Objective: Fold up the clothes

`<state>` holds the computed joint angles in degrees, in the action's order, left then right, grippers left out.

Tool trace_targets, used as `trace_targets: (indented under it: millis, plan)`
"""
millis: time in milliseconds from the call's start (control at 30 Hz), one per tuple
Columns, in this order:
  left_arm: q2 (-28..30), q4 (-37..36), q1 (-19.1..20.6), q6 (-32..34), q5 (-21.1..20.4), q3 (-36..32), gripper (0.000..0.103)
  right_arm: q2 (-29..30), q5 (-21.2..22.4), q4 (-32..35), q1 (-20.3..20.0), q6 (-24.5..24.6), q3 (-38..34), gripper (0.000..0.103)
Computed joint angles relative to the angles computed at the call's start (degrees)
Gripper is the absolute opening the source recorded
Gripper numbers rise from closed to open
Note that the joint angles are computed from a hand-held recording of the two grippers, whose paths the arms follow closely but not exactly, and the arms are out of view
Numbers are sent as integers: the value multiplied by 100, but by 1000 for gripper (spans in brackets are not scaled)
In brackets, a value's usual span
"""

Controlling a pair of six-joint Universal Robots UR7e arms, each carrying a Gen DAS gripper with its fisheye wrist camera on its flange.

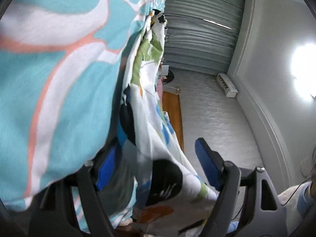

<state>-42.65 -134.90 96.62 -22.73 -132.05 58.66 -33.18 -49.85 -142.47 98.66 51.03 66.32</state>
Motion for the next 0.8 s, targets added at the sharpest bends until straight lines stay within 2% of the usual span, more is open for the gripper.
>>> trace_targets:
  millis: [100, 200, 300, 367, 400, 433, 500, 600, 733, 800]
  plan:
    - [34, 316, -238, 87, 252, -222, 92, -71, 58, -290, -32, 98, 180, 3]
    - [-75, 88, -407, 160, 199, 98, 93, -162, 53, -267, -51, 27, 273, 3]
    - [-131, 322, -582, 483, 252, 38, 92, -225, 26, -137, -60, -87, 295, 3]
    - [-162, 663, -662, 704, 528, -89, 77, -251, 19, -206, -80, -91, 335, 3]
    - [-158, 911, -682, 636, 729, -179, 46, -257, 32, -256, -94, -99, 350, 3]
    - [-146, 1162, -703, 563, 929, -280, 29, -264, 19, -270, -103, -125, 354, 3]
    - [-102, 1665, -745, 398, 1321, -511, 23, -275, 3, -344, -132, -131, 380, 3]
    - [-208, 1939, -757, 428, 1673, -531, 22, -277, -6, -490, -175, -109, 404, 3]
    - [-346, 2339, -818, 490, 1971, -676, 22, -124, -30, -676, -192, -5, 116, 3]
    - [-416, 2376, -858, 341, 2023, -702, 22, 20, -34, -519, -154, -84, -235, 3]
